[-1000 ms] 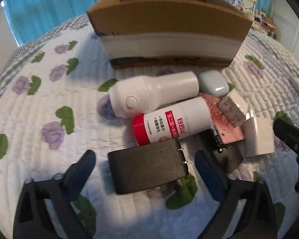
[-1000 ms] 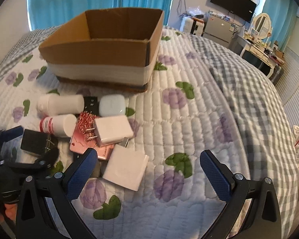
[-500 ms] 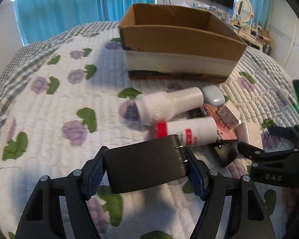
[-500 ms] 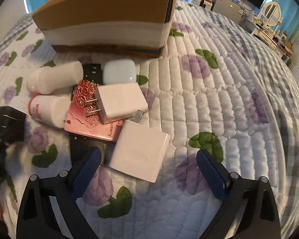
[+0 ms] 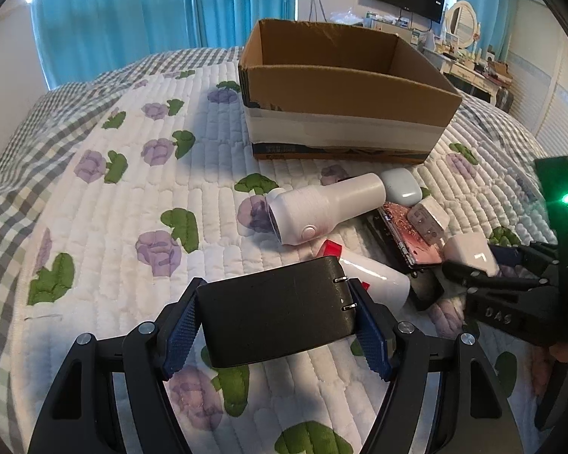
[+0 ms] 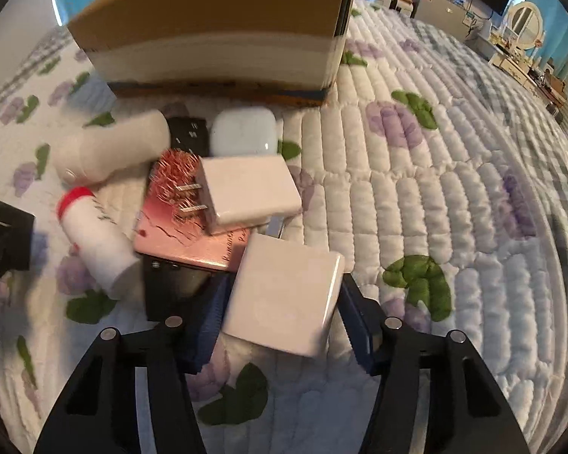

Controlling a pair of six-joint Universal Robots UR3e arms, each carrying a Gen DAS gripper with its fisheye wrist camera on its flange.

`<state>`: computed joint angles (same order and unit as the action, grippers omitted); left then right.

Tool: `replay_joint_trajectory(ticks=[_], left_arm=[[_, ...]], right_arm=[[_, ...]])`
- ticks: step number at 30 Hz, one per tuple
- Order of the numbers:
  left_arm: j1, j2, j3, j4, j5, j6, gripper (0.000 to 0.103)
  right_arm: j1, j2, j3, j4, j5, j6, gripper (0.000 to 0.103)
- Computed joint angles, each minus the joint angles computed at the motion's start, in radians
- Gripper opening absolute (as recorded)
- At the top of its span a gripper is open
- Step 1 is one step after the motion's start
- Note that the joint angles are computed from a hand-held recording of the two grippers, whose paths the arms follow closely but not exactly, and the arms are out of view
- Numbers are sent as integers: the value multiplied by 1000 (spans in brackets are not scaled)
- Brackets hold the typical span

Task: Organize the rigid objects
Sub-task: 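Grasp the black charger with the left tool while the right tool grasps the white charger, then carry both chargers over the cardboard box and open both tools to drop them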

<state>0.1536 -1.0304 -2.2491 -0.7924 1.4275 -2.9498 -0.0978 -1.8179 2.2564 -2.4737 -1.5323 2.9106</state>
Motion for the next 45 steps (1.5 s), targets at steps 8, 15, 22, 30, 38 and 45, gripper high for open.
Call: replay_joint_trajectory(ticks=[8,15,22,30,38,45], left_arm=[[23,78,103,-161,-44,22,74],[2,41,247,-226,-34,4,74],[-51,-200,559,-182,-2,-41,74],[-142,-644,1021,-101,47,-25,74],[-174,-1002,1274,-107,40,-14,74],[-183,-1039,1173,-29,49,-3,75]], right_arm=[[-64,-215,11,108,77,-45,53],[-156,-348,-6,215,176,-124,52],[-205,-298,-286,289,297,-147,52],[-70,127,-709,140,258,-27,52],[-50,434,-908,43,266,50,52],[-93,536,-901,-10,313,45,52]])
